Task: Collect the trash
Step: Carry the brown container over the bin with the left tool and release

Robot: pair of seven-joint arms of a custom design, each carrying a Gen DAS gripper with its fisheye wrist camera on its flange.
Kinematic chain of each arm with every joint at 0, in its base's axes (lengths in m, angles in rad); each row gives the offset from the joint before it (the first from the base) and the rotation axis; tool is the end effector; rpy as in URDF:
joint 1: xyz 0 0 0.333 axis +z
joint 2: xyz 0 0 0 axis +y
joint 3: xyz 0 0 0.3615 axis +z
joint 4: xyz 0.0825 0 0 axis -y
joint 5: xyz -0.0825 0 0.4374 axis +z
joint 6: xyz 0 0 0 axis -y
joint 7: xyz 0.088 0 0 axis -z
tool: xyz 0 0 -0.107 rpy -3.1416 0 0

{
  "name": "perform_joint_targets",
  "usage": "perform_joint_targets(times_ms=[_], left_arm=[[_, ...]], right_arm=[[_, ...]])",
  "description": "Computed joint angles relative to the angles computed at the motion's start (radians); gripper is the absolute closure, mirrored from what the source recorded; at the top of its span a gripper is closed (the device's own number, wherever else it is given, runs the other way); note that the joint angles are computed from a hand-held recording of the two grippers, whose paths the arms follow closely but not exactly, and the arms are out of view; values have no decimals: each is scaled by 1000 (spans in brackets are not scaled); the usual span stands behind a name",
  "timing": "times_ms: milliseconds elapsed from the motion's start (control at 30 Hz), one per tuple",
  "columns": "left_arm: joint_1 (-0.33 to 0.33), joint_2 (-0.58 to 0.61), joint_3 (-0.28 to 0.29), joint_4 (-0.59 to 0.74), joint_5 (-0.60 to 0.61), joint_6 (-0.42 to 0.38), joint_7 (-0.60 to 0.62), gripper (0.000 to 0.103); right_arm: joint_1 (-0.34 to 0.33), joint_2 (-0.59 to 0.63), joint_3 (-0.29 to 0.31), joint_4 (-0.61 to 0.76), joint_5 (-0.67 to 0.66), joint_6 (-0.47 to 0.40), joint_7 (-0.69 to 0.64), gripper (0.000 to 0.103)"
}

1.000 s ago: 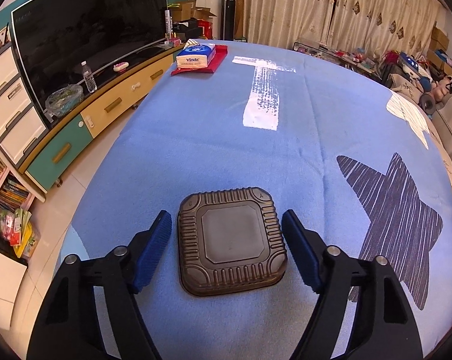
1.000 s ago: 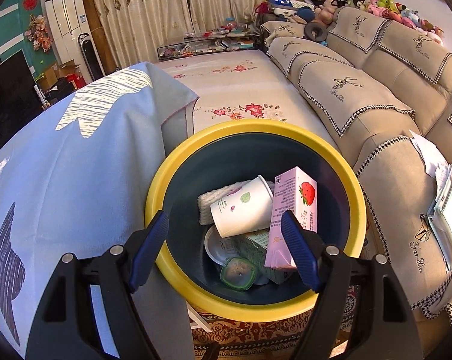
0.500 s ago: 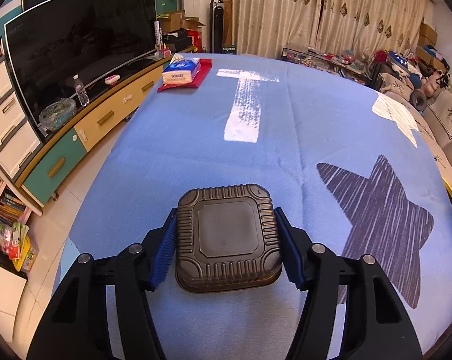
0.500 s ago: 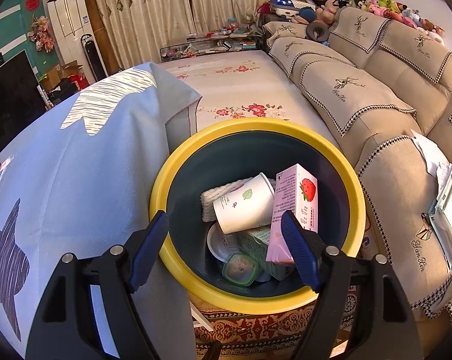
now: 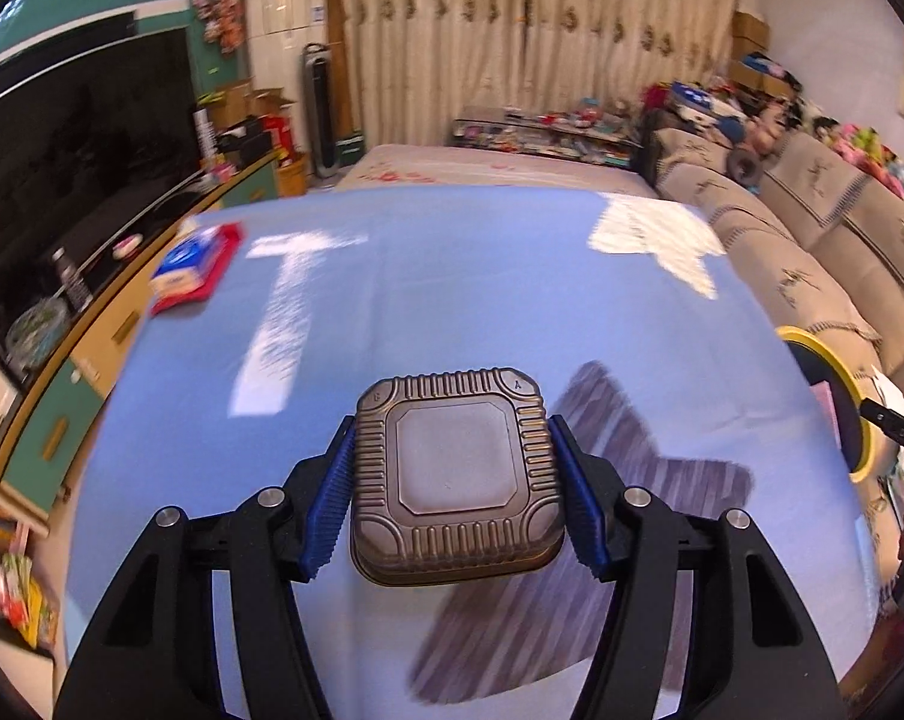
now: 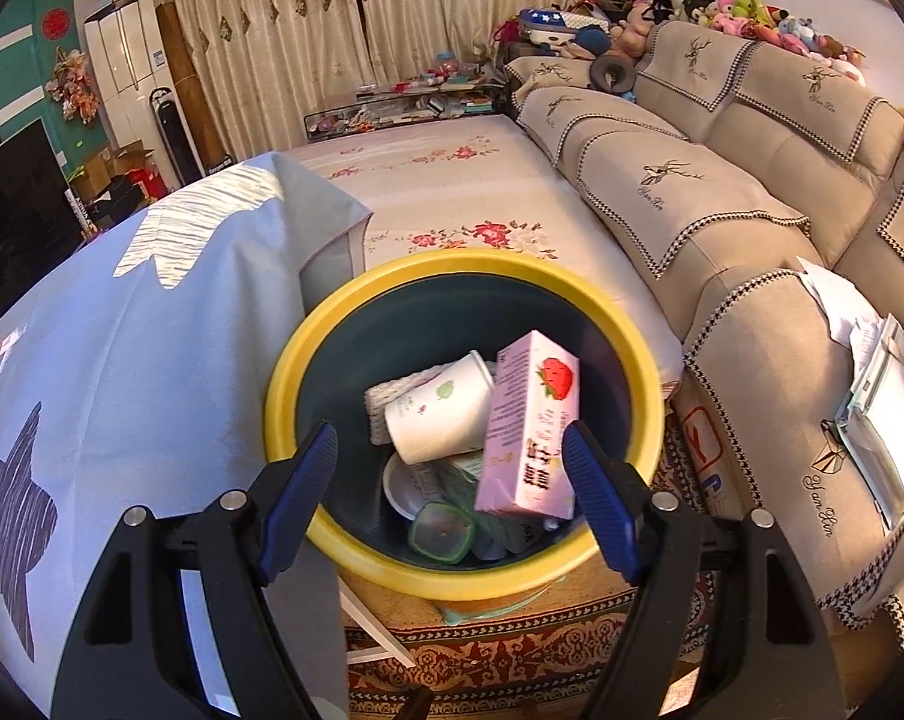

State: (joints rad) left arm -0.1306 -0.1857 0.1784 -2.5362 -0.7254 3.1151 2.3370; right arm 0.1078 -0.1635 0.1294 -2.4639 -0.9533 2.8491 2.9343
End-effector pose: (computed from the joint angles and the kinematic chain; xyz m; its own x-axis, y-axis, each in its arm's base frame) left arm 0.5030 0.0820 0.4198 0.0031 -0.9999 0.0169 -0.7180 -0.0140 -0.6959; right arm 0.4947 0.1651 0.4093 -0.2411 -0.9678 -0.0721 -0.7265 0.2292 -0.6478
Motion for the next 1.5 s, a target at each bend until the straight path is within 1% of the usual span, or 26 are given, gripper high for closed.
perform_joint_targets(times_ms=[67,100,167,233,333,400,467,500,567,633,700,767,800,900,1000,1100,1133,1233,1333,1400,1433,1467,1500], left_arm=[[-55,17,3,32,-38,-8,49,42],[-89,28,5,55,-77,-18,95,42],[-119,49,-14,91,-141,-42,162,42],[-140,75,-38,138,-202,-94,228,42],[-142,132,-103,208,-200,-154,243,42],[-136,178,-151,254,-147,-178,205,42],[-134,221,-194,294,-69,-185,137,42],[-129,236,-214,309,-65,-197,136,42],[-130,283,-247,358,16,-232,73,42],[-132,319,-274,386,85,-246,15,42],[-141,366,-291,426,171,-256,-53,42],[-153,417,-299,473,257,-279,-124,42],[-161,444,-300,498,300,-303,-163,42],[-170,512,-309,565,394,-358,-253,42],[-170,554,-317,596,471,-376,-323,41],[-162,570,-325,605,536,-387,-386,39],[-143,574,-344,606,535,-386,-383,33],[-110,575,-382,606,565,-381,-402,22],[-65,550,-423,582,565,-368,-402,20],[-18,510,-461,544,514,-350,-367,20],[22,471,-491,505,455,-326,-322,20],[49,438,-509,473,403,-308,-281,19],[80,396,-527,434,334,-288,-226,16]], right_arm=[[-7,-19,-4,-16,-4,3,7,30],[-12,-29,-6,-26,-2,6,4,30],[-24,-45,-9,-41,8,13,-11,30],[-37,-62,-5,-55,13,11,-21,30],[-60,-90,2,-78,19,5,-36,30],[-78,-109,4,-97,27,13,-44,30],[-93,-124,7,-113,42,17,-57,30],[-100,-130,9,-120,51,19,-66,30],[-113,-137,10,-132,72,22,-88,30],[-127,-143,13,-142,89,29,-106,30],[-143,-146,16,-152,102,38,-119,30],[-158,-151,20,-163,115,49,-129,30],[-166,-154,22,-169,121,53,-134,30],[-182,-164,24,-183,147,62,-160,30],[-197,-177,31,-195,173,61,-186,30],[-214,-194,41,-209,194,63,-203,30],[-220,-200,45,-213,200,62,-206,30],[-228,-219,57,-223,224,57,-219,30],[-230,-243,72,-232,245,48,-229,29],[-231,-263,84,-240,256,46,-232,29],[-227,-276,90,-246,265,43,-234,27],[-222,-287,96,-250,274,39,-240,26],[-216,-296,101,-253,283,37,-246,26]])
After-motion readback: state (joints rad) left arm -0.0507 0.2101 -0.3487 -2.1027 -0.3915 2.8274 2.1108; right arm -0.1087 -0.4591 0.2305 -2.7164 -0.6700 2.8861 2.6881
